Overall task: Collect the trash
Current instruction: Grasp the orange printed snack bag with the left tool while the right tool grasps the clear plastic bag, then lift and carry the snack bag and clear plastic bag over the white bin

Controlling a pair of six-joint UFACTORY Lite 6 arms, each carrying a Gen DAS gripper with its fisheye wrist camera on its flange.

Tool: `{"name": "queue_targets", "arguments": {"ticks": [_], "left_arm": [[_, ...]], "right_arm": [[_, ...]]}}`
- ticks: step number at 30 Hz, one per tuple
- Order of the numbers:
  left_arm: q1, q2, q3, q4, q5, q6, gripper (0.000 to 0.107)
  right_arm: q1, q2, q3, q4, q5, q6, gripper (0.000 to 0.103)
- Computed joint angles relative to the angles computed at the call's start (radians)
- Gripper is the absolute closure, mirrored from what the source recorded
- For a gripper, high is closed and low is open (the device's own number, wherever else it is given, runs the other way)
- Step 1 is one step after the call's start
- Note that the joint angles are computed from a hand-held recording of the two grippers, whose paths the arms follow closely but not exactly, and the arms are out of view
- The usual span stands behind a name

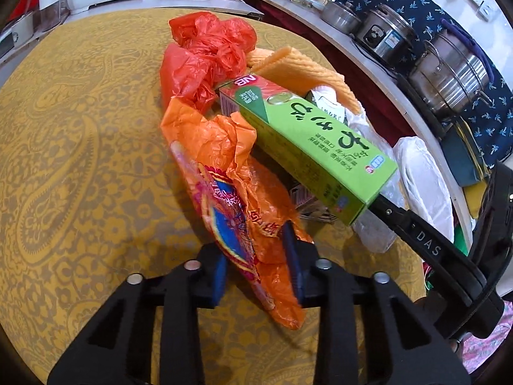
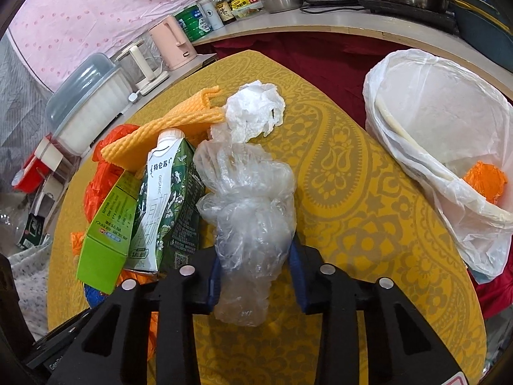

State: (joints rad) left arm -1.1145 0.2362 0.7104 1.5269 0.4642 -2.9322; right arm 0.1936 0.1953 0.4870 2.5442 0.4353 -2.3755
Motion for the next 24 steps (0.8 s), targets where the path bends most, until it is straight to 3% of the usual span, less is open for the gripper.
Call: {"name": "queue_targets", "arguments": {"ticks": [6,8,16,24], "left_arm": [[-0.060,-0.073,-0.024,-0.130,0.057,0.093,0.090],[-0.085,-0.095,-0.014,-0.206,0.095,0.156,0.102],[-0.221,-0.233,0.015,-0.406,0.299,0.329,0.102],[-0.318,-0.237,0.197,-0.444,0.485,0.490,0.102]], "right_arm": [[-0.057,-0.130,-0.091,-0.107,0.013,0.086,0.073],[-0.093,-0.199,-0.123,-0.190,0.014,0.150,0.073],[-0.230,-0.524,-0.210,-0.641,0.018,0.560,0.073],[-0.453,-0.762,-0.205,-1.055,0.163,0.915,0.073]]}}
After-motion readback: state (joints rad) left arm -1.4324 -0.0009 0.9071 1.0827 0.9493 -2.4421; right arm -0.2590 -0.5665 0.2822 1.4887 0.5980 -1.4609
